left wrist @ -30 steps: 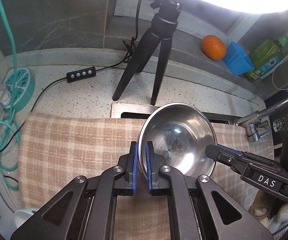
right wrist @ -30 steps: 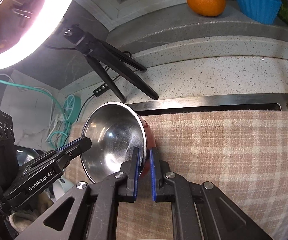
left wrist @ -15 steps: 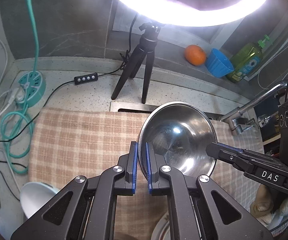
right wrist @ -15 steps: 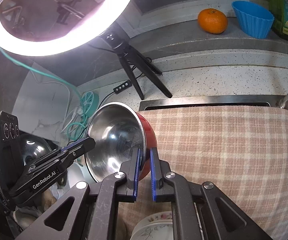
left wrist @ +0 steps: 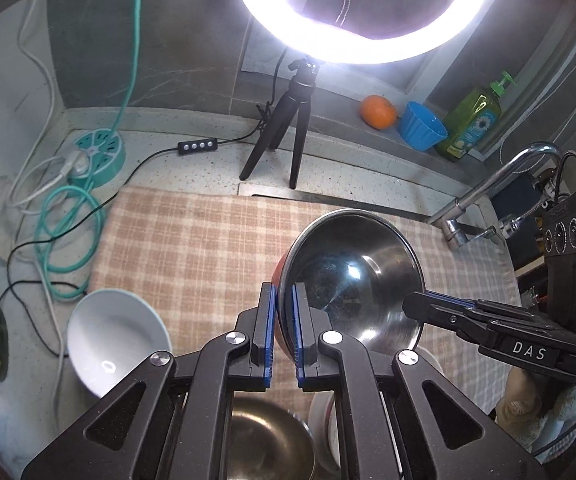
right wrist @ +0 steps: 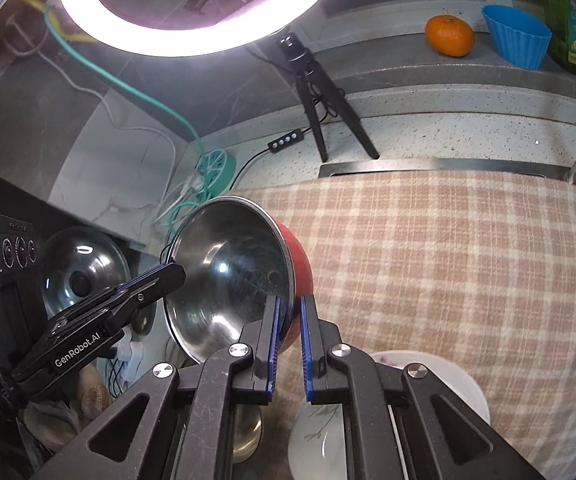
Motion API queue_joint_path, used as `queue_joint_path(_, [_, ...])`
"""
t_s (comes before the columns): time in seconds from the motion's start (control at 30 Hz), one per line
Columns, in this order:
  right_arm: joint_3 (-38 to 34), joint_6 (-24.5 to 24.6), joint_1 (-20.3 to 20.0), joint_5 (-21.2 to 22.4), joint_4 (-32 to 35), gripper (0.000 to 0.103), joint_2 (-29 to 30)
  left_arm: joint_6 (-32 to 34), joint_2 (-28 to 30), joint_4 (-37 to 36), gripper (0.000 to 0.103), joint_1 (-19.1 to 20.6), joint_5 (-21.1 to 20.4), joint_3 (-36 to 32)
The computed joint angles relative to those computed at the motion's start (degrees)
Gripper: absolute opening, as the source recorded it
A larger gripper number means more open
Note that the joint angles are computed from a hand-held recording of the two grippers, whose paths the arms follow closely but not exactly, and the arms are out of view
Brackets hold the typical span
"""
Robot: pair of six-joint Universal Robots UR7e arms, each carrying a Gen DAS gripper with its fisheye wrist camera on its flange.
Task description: Organize plates and bowls
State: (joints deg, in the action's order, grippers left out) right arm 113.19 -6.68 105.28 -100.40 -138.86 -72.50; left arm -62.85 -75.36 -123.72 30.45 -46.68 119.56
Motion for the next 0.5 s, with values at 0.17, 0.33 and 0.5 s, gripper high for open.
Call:
queue_joint_path(0.17, [2.57, -0.02, 1.14, 0.49, 0.58, 0.009, -1.48, -5.04, -2.96, 3.61, 0.006, -2.81, -0.19, 2.64])
queue_joint_path(0.33, [5.11, -0.55, 2.44, 1.02, 1.3, 0.009, -2.87, -10.91, -6.9, 6.93, 0.006, -5.75, -1.1, 5.99])
queue_joint_path(0.5, [7.19, -0.53, 3.73, 0.94, 1.97, 0.01, -3.02, -16.79, -10.44, 10.92, 0.006, -8.54, -2.62, 8.98])
